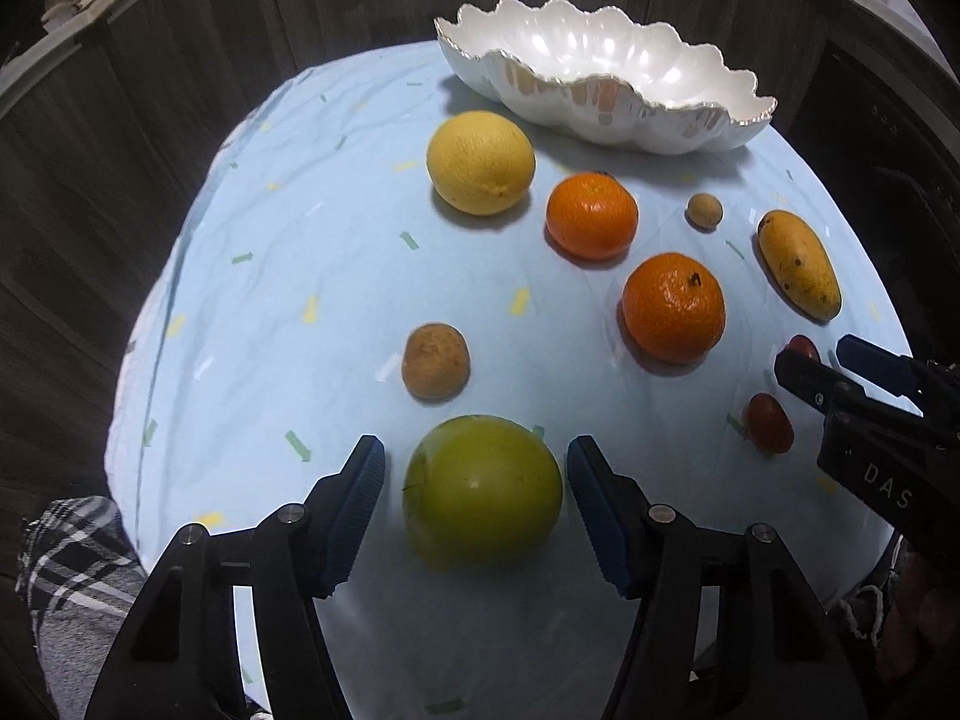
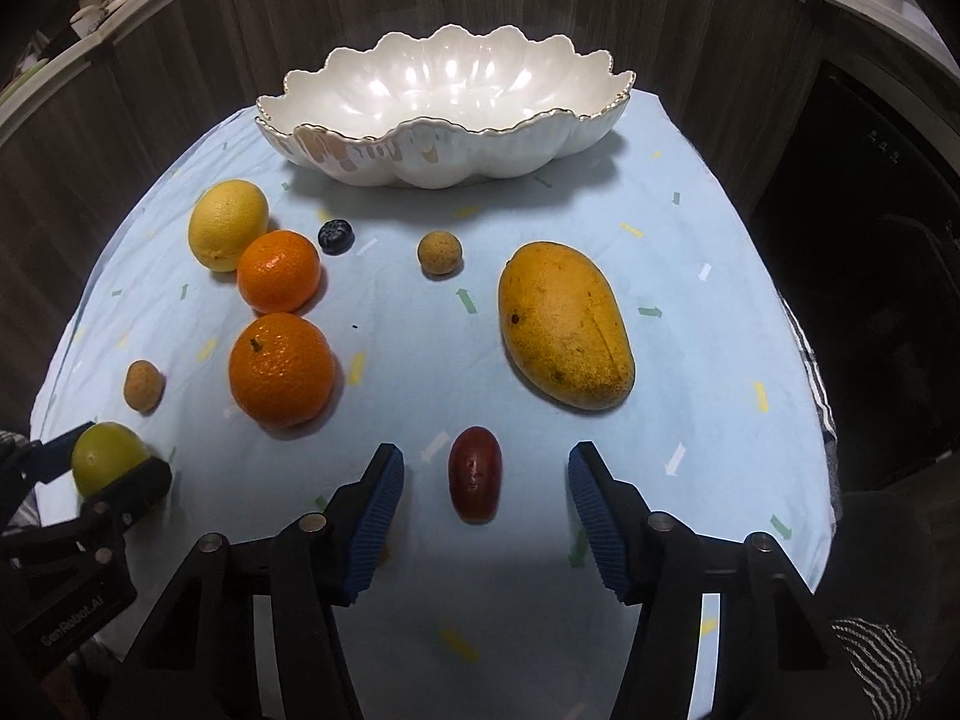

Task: Organize fruits
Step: 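Reach the left tool to the green apple while the right tool reaches a red date, then close the left tool on the green apple while the right tool grips the red date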

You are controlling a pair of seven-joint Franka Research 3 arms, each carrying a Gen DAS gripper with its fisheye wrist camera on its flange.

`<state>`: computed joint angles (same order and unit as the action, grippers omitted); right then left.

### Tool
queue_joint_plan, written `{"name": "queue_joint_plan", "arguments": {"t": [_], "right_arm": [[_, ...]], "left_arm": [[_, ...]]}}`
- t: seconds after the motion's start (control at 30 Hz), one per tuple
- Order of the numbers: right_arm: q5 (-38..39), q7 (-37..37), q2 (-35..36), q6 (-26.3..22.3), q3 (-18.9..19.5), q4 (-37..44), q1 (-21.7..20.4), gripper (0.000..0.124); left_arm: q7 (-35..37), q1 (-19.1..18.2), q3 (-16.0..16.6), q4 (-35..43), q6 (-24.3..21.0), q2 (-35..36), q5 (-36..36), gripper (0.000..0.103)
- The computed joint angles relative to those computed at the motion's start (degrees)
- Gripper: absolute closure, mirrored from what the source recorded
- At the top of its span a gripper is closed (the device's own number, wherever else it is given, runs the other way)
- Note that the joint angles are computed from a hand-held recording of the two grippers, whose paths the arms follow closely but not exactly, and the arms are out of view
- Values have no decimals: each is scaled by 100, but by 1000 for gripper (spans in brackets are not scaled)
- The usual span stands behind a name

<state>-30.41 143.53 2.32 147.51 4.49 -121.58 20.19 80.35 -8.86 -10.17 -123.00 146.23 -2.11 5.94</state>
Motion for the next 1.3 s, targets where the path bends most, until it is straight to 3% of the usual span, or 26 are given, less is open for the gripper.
{"name": "queue_joint_plan", "arguments": {"t": [0.33, 0.47, 1.3], "right_arm": [[34, -129, 97, 139, -43, 5, 33, 94], [40, -167, 88, 187, -40, -12, 51, 104], [-309, 181, -298, 199, 80, -80, -107, 105]], "left_arm": [[38, -3, -12, -15, 38, 59, -82, 55], [53, 2, -7, -27, 67, 50, -105, 55], [-98, -29, 13, -61, 255, -266, 190, 55]]}}
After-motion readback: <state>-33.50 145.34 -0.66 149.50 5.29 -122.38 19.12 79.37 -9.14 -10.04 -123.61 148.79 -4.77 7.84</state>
